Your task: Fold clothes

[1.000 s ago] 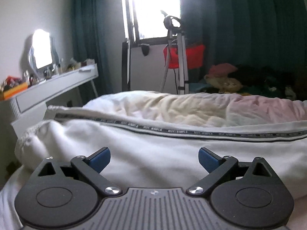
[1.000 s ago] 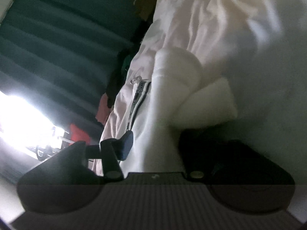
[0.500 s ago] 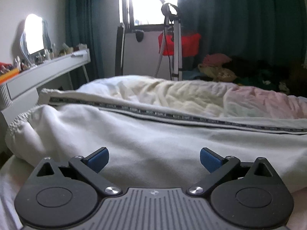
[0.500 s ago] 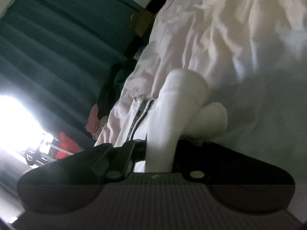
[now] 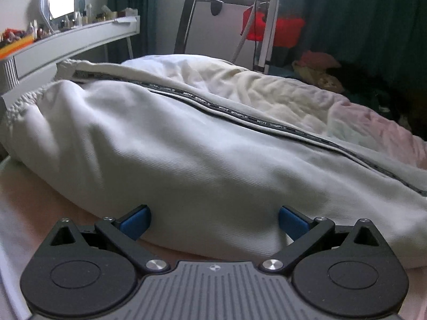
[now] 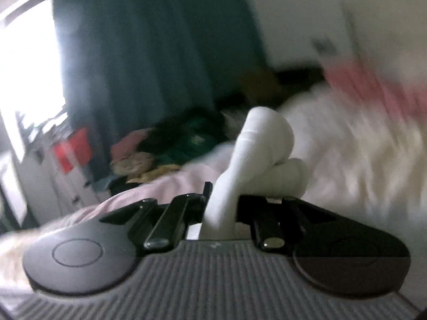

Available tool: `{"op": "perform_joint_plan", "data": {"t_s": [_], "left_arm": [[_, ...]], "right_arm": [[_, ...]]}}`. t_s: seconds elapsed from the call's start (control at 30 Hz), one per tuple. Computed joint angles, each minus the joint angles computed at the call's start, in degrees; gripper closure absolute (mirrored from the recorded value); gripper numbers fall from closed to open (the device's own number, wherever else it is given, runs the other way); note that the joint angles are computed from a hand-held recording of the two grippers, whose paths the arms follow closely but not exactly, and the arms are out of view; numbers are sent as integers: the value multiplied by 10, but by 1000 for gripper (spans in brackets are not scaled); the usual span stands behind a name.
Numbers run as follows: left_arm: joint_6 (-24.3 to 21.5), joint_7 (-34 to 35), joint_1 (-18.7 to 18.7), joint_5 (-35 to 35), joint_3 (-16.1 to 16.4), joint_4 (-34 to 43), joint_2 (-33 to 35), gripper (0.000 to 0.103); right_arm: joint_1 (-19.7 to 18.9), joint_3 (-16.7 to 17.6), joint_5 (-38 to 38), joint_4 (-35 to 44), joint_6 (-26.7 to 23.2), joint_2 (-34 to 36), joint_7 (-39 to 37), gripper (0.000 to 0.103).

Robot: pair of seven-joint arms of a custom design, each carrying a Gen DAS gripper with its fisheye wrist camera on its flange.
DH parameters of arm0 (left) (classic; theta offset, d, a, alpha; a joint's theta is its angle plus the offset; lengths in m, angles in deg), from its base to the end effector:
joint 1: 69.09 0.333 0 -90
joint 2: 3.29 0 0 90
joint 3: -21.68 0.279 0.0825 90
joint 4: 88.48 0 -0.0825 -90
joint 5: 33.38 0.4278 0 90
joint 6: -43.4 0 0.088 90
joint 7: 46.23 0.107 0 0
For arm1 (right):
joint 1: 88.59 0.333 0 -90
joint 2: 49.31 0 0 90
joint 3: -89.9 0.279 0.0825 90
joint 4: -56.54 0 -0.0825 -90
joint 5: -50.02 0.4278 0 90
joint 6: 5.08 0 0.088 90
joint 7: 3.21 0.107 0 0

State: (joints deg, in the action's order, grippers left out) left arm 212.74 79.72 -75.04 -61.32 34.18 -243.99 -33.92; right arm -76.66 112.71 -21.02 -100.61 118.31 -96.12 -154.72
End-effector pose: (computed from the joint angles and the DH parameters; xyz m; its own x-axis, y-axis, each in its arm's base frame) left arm 0.4561 0.0786 0.4083 -0.0803 -0.9946 0.0658 -0.6927 0.0082 -0.7212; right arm 0.3629 0.1844 0.4445 -0.6319 -0.7535 -0.1816 -0.0580 0.2796 -0.9584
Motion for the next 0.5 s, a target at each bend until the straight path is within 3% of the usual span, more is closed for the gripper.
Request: {"op": "perform_joint_plan", "data": {"t_s": [0.07,0.23,0.43,0.5], "left_arm": [[-19,-4,4,-1,2,5,0,0],[-31,-2,2,-45,16,24,8,0],[-58,38,-4,-114,47,43,7,0],[-63,58,-4,-133,49,46,5,0]], "right_arm": [[-5,35,-44,59,-8,61,-44,91],[10,70,-169,197,11,250,-141,91],[55,43,-191,277,104,420,-215,91],[73,36,-184,284,88,440,-235,91]]}}
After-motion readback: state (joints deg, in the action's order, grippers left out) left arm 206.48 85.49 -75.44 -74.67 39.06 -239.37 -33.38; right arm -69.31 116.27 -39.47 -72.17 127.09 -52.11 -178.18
